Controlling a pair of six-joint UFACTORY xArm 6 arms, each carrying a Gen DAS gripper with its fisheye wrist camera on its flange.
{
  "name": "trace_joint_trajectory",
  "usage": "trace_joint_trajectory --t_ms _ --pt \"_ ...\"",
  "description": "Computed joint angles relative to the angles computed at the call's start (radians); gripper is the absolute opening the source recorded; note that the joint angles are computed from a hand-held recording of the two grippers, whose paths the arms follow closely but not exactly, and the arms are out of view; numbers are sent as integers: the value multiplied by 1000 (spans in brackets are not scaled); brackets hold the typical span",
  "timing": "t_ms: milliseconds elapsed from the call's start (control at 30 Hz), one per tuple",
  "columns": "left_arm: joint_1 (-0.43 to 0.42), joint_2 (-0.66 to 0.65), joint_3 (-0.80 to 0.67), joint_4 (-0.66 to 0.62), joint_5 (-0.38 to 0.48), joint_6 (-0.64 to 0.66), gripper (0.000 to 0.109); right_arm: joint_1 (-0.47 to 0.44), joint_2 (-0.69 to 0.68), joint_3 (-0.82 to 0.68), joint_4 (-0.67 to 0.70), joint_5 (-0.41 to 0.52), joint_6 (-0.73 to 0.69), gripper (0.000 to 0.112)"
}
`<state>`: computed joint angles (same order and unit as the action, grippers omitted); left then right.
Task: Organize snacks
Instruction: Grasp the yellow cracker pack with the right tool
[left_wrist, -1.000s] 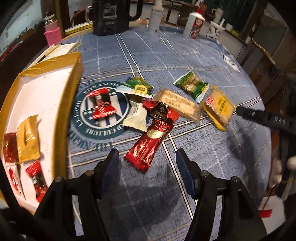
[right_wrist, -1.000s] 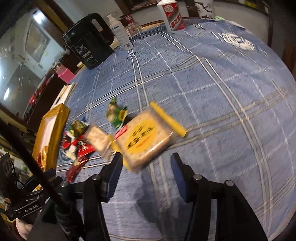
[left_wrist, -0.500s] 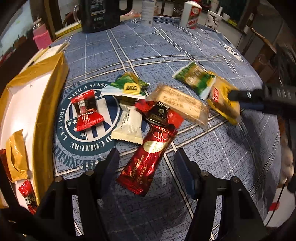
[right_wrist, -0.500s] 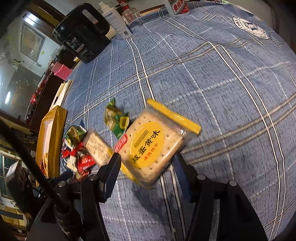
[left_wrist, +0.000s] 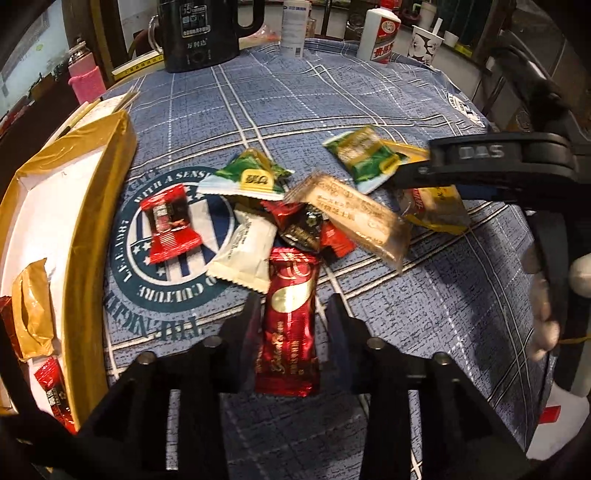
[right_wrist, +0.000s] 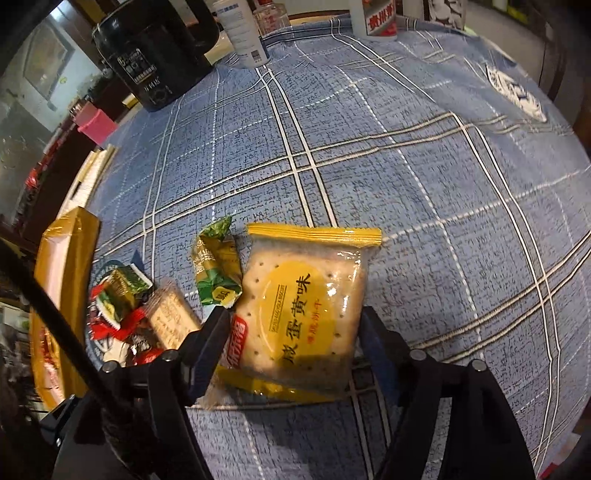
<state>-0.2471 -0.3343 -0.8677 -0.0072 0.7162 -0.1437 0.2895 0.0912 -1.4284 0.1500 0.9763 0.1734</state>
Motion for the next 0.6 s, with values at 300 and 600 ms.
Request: trace_joint_trajectory --t_ms 300,600 --pt "42 -61 55 -86 -18 39 27 16 -68 93 -63 -42 -30 70" --pt "111 -205 102 -199 0 68 27 -33 -292 309 67 -74 -68 69"
